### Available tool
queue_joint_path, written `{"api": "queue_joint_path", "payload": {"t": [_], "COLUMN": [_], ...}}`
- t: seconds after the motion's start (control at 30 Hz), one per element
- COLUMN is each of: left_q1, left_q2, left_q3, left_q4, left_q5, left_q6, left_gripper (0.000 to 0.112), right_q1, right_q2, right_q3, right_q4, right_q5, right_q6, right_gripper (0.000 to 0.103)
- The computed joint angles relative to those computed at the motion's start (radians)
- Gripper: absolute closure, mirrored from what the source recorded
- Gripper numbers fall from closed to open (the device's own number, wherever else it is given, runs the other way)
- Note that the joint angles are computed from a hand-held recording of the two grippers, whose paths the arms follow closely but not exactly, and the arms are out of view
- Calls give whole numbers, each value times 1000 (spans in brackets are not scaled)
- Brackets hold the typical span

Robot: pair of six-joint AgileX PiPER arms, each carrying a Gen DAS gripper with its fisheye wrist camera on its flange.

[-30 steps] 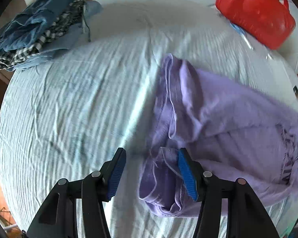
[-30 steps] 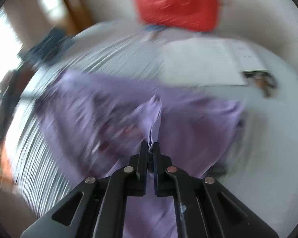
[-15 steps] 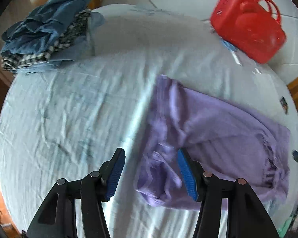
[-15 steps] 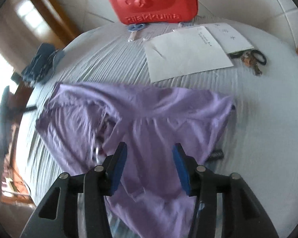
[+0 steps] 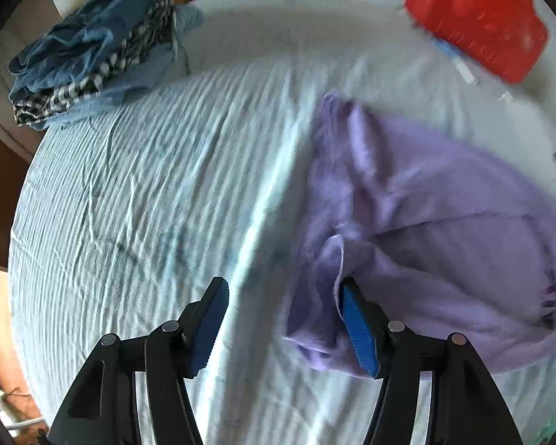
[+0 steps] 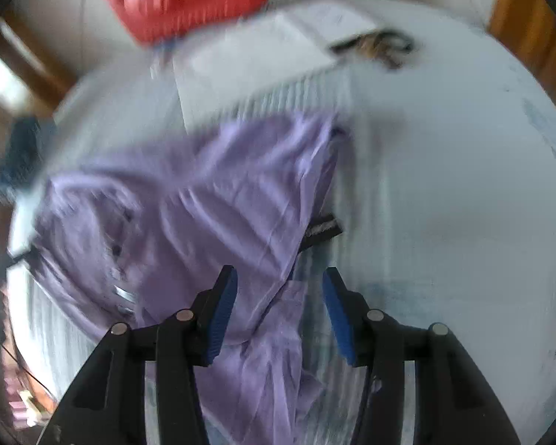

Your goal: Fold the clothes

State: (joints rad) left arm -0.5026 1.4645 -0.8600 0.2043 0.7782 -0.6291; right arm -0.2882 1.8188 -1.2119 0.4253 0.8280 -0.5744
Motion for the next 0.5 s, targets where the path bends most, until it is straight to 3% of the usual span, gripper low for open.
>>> {"api": "queue_joint_path", "payload": {"t": [0.1,0.2,0.27,0.37,0.5], "left_q1": [-111,-258,-359,-523,-722], "left_q2": [-42,-41,-13,85,327], "left_q3": [-19,-61,-100,-191,-432], "left_q4": [36,17,66,137,219], "left_q5": [22,37,64,87,183], "left_q6": [-90,-214,-343,-567,-889], "left_gripper": [48,33,31,31,31], "right_q1": [-48,-56,-74,-88,-98], "right_q2": [-73,-81,-44,35,182], "right_q3": [28,13,-41,-131,-302], "right_q4": [68,85,98,117,111], "right_q5": [30,64,112,166,257], "right_q6": [-76,-145,-196,-296,-464], "right_gripper": [41,36,35,30,28]}}
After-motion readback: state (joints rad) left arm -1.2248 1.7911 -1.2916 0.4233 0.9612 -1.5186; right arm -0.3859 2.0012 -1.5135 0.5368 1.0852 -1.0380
